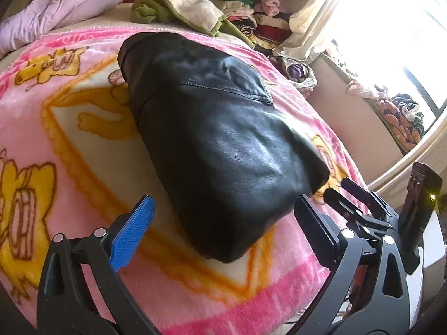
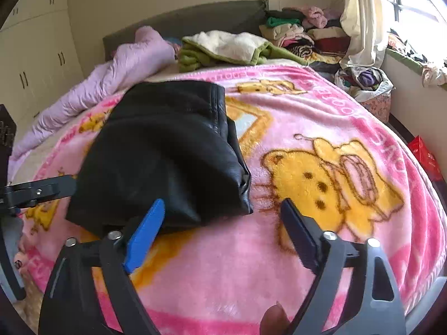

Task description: Fold large clothes

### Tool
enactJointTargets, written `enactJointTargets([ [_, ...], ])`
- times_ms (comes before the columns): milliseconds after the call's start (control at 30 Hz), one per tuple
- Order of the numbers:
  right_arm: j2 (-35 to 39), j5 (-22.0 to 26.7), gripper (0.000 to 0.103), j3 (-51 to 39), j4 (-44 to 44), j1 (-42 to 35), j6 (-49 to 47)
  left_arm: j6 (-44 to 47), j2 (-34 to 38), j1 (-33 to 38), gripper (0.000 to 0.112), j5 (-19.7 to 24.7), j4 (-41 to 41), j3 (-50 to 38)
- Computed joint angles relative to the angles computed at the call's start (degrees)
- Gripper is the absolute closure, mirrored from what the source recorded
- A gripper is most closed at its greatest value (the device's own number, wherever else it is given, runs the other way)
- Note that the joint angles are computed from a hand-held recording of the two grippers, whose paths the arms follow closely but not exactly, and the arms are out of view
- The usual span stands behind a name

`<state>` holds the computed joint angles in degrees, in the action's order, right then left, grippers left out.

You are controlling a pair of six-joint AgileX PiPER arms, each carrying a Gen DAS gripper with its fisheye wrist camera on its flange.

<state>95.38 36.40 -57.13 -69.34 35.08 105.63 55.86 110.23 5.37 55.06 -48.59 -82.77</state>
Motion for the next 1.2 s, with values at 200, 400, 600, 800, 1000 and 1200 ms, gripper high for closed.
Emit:
enactJointTargets([
  [200, -1.72, 8.07, 0.009, -0.08, -2.06, 6.60, 4.51, 1.76, -2.52, 0.86, 0.019, 0.11, -0.20, 1.81],
  [400, -2.92, 15.01, 0.007, -0.65, -2.46, 12.96, 6.12, 6.22, -6.51, 3.11, 0.019, -1.03, -2.33, 5.68],
  [600, -1.61, 22.52, 0.005, -2.20, -2.63, 19.70, 7.44, 14.08, -11.27, 6.96, 0.019, -2.58, -7.19, 12.57],
  [800, 0.34, 25.65, 0.005, -2.69, -1.21, 24.32, 10.77, 20.58, -14.41, 10.79, 0.019, -3.67, -10.28, 19.21],
  [1000, 2.10, 25.09, 0.005, -4.01, 0.60, 25.00, 10.00, 22.20, -15.49, 12.00, 0.019, -5.50, -10.43, 22.28],
  [1200, 2.19, 23.65, 0.005, -4.38, 1.78, 24.09, 8.92, 22.33, -16.10, 12.47, 0.019, -6.78, -10.91, 23.28],
])
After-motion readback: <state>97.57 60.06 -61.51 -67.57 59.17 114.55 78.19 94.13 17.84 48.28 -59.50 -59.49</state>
